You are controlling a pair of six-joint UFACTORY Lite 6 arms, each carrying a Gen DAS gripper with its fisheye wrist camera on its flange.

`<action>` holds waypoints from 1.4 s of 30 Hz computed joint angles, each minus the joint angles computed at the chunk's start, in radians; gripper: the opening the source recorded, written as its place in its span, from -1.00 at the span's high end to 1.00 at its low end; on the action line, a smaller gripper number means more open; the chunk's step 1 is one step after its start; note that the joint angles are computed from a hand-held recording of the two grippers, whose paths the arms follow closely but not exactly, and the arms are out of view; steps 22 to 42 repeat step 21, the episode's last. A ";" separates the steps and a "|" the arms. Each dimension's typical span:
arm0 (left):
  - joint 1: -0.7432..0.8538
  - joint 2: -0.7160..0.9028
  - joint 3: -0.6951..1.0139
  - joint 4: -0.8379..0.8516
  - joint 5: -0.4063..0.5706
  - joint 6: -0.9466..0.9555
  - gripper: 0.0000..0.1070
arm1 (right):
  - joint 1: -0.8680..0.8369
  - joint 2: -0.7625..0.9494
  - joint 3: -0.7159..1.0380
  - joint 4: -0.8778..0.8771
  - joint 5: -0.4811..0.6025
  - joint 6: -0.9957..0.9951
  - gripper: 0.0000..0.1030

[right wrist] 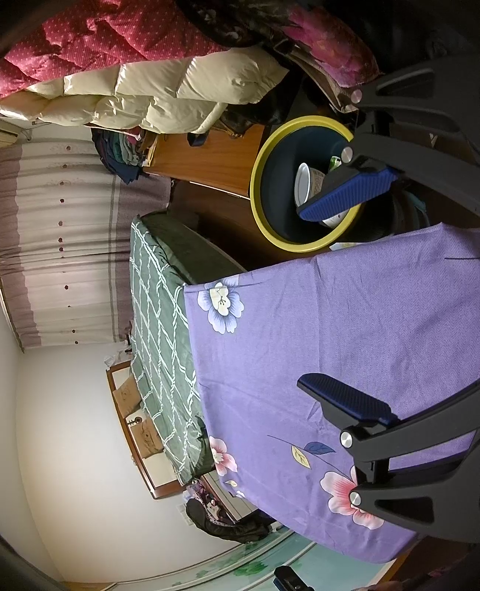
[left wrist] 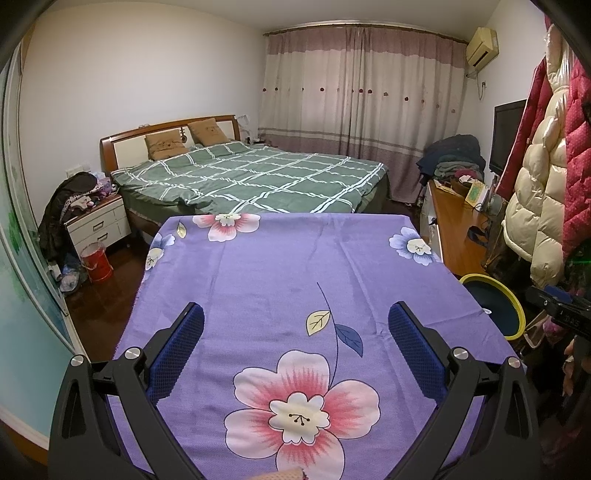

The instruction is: Collect trash

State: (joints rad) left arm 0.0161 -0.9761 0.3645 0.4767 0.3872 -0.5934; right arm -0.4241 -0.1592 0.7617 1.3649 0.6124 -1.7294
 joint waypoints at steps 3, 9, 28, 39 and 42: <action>-0.009 0.014 0.010 0.025 0.006 -0.026 -0.84 | -0.001 0.001 0.003 -0.004 0.002 0.004 -0.56; 0.014 0.036 0.013 -0.036 -0.016 0.036 -0.84 | 0.003 0.000 -0.010 0.012 -0.004 -0.011 -0.56; 0.222 0.501 0.174 -0.116 -0.271 0.210 -0.84 | 0.179 0.117 0.084 0.011 -0.081 0.069 -0.67; 0.222 0.501 0.174 -0.116 -0.271 0.210 -0.84 | 0.179 0.117 0.084 0.011 -0.081 0.069 -0.67; 0.222 0.501 0.174 -0.116 -0.271 0.210 -0.84 | 0.179 0.117 0.084 0.011 -0.081 0.069 -0.67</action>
